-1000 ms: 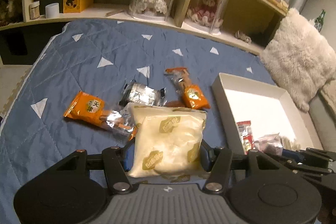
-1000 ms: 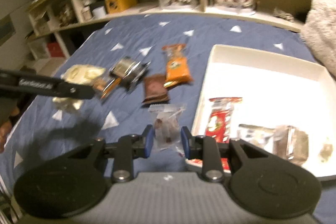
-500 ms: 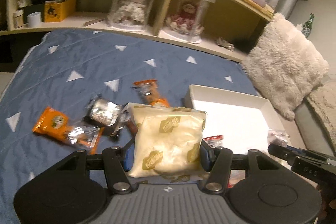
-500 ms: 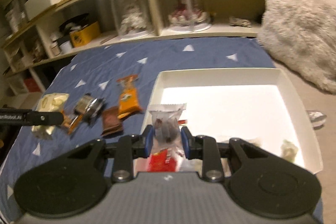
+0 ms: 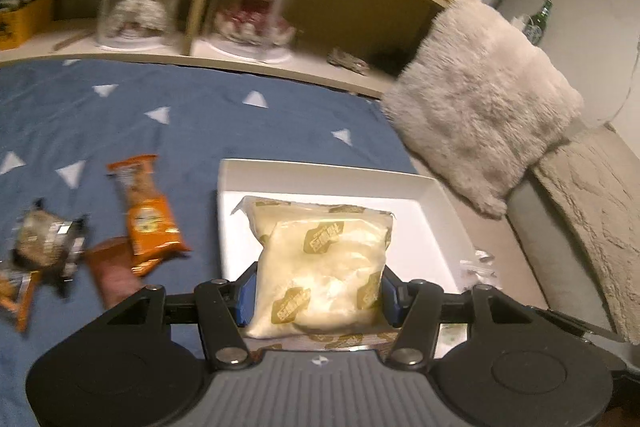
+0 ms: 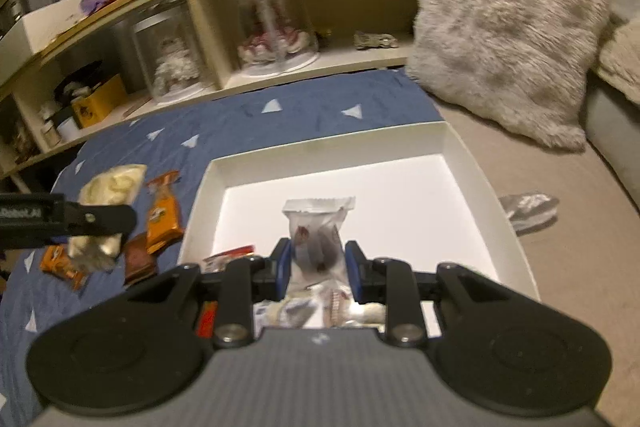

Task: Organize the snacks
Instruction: 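Carry both snacks over the white tray and lower them inside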

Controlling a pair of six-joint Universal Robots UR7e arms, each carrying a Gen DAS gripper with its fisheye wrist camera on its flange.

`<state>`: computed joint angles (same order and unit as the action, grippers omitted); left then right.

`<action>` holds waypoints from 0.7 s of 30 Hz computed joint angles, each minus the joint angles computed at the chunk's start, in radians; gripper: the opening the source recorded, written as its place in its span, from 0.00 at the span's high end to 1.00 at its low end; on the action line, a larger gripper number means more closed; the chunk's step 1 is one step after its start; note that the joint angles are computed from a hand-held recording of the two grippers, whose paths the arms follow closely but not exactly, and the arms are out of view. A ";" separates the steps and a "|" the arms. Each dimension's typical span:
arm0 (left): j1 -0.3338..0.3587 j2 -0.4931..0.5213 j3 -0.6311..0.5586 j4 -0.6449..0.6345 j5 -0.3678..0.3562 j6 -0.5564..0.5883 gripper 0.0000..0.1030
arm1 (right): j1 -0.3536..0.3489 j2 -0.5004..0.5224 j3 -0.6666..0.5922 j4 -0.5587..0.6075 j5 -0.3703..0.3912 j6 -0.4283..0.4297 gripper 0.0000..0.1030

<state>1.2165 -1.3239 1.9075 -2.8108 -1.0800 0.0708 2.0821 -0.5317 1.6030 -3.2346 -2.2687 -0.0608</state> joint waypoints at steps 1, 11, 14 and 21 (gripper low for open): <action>-0.001 0.016 -0.009 0.003 -0.006 -0.005 0.43 | -0.006 -0.003 0.003 -0.004 -0.008 0.008 0.67; 0.032 0.153 -0.095 0.056 -0.095 -0.084 0.43 | -0.068 -0.029 0.026 0.001 -0.029 0.093 0.67; 0.051 0.188 -0.126 0.074 -0.107 -0.110 0.43 | -0.083 -0.031 0.028 0.017 -0.018 0.121 0.67; 0.084 0.253 -0.196 0.115 -0.097 -0.131 0.43 | -0.108 -0.016 0.006 0.057 -0.025 0.139 0.67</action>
